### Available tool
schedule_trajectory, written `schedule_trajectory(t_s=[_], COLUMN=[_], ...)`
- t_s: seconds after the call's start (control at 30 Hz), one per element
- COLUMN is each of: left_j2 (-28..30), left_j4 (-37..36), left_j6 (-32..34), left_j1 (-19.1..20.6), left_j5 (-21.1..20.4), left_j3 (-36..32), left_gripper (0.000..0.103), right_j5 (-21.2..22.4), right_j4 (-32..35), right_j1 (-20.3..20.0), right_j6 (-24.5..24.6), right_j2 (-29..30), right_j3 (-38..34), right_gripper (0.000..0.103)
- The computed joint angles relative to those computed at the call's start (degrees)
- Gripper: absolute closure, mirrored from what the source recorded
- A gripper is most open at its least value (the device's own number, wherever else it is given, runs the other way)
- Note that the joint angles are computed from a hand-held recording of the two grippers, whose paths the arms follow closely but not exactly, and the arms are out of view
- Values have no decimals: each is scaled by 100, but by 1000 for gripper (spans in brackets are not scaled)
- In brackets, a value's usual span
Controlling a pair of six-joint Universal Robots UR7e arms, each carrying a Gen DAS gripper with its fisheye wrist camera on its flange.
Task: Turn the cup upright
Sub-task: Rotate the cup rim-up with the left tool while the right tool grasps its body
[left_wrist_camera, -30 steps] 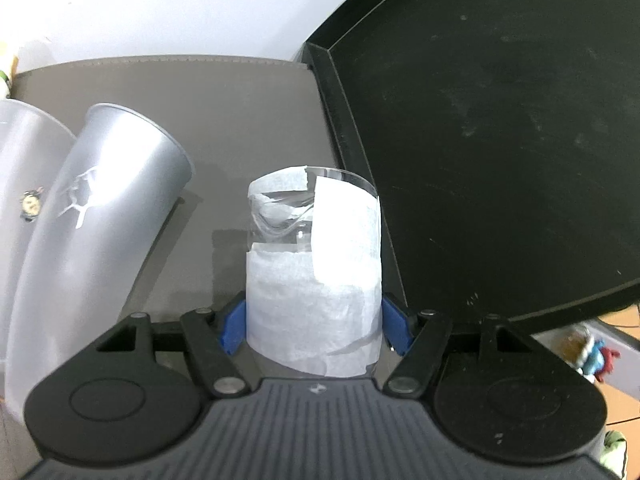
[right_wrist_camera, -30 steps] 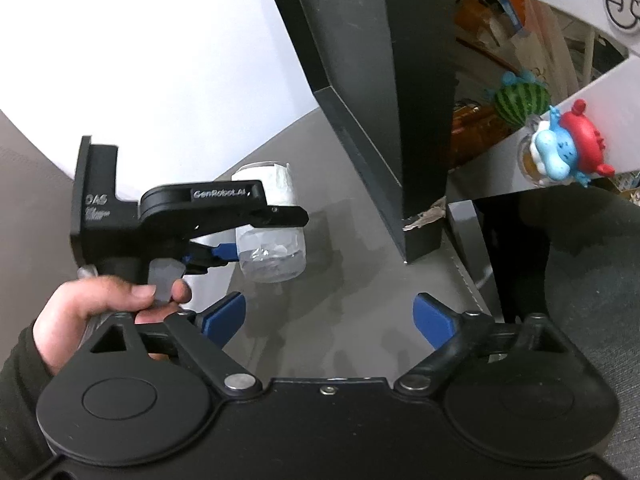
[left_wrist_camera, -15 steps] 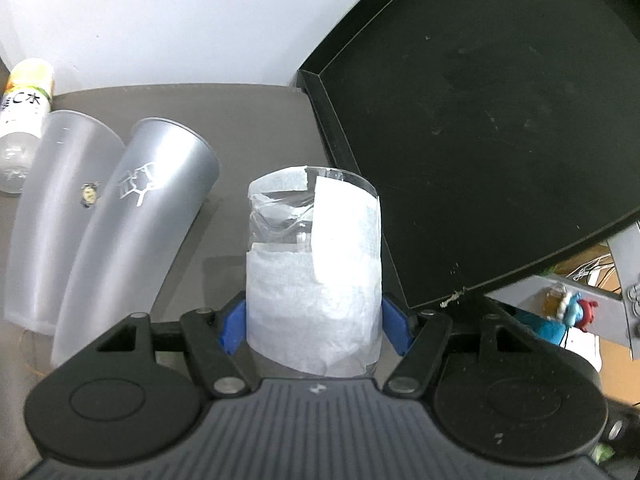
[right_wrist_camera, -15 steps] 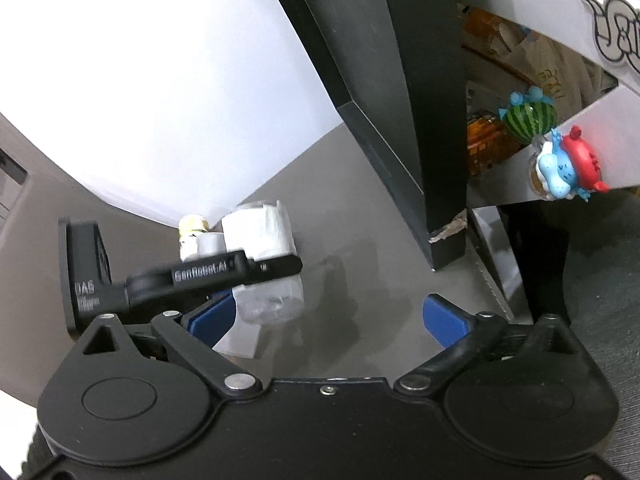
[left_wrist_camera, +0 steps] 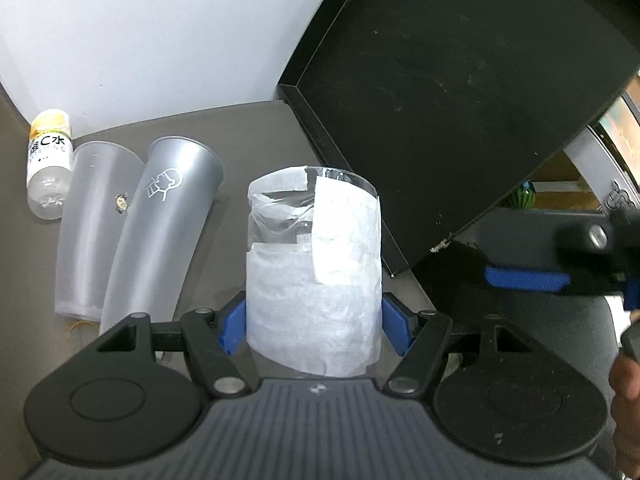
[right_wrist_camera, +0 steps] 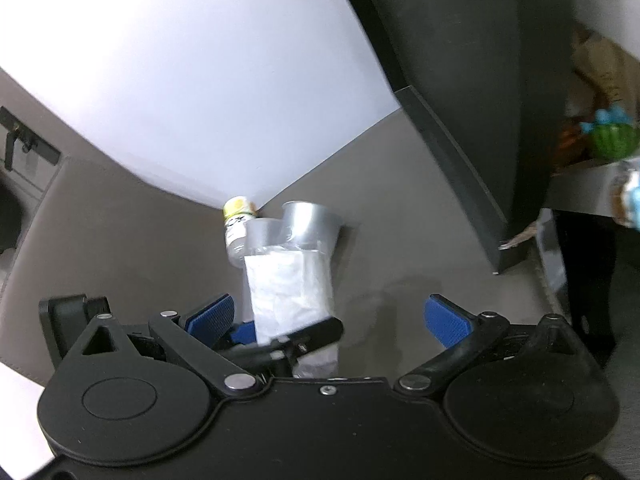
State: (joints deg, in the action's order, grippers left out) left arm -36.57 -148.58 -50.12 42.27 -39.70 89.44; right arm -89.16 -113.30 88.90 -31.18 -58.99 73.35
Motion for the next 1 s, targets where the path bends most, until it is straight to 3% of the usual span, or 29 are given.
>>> schedule_trajectory(t_s=[0.37, 0.67, 1.0], left_j2=[-169, -377, -484], left_j4=[-222, -588, -737], left_j6=[-6, -174, -132], left_j1=[-287, -462, -565], left_j5=[34, 7, 56], left_j3=[434, 902, 1179], left_gripper=[35, 35, 35], right_j5=[-37, 236, 181], right_j4=[449, 929, 1341], right_j1=[120, 91, 110], right_j6=[-389, -568, -681], right_j2=[153, 213, 227], right_j3=[-17, -25, 99], right_gripper=[2, 4, 20])
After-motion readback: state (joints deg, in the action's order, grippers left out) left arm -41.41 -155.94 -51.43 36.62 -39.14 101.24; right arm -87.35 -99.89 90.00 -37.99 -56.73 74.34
